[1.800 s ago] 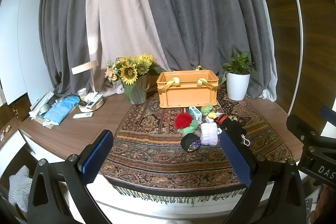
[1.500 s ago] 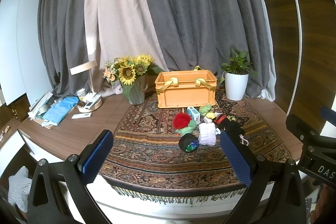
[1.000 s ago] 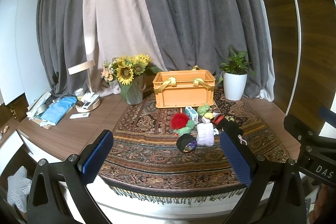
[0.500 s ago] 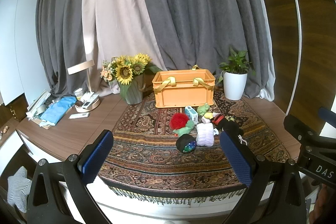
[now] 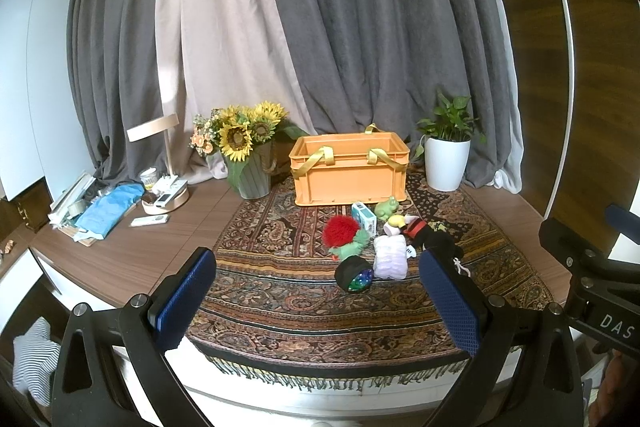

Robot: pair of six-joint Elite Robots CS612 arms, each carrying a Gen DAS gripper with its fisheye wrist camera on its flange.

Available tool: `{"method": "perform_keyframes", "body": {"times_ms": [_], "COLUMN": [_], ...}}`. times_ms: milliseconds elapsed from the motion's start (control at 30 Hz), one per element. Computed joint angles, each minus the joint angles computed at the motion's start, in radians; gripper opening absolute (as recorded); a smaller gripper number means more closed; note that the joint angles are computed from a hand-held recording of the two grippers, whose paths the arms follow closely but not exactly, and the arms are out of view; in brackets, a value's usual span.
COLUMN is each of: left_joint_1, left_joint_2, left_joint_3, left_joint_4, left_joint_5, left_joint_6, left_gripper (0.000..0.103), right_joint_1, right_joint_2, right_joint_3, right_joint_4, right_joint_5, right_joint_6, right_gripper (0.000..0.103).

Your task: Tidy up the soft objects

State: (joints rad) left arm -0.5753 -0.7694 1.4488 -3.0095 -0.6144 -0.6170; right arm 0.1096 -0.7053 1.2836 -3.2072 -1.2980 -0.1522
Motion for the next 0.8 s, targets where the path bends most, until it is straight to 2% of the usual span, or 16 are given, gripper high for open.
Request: {"method": "perform_keyframes", "body": {"times_ms": [367, 633, 800], "left_joint_1": [0.009, 0.05, 0.082], "left_joint_2": [0.021, 0.047, 0.078], "left_joint_3": [-0.028, -0.069, -0.116], "left_joint_4": [0.01, 0.045, 0.081], "left_joint_5": [-0.035, -0.13, -0.204], "left_joint_6": [0.007, 0.012, 0.045], "left_gripper": [0.103, 0.103, 0.103], "right_joint_1": [0.002, 0.019, 0.03], "right_joint_2": [0.019, 0.068, 0.115], "right_joint_3": [-0.025, -0.111, -0.197], "right_joint_4": [0.029, 0.134, 0.23], "right_joint_5": [-0.014, -0.051, -0.069], "right_joint_6": [-0.001, 0.004, 0.004], "right_gripper": [0.102, 0.102, 0.102]}}
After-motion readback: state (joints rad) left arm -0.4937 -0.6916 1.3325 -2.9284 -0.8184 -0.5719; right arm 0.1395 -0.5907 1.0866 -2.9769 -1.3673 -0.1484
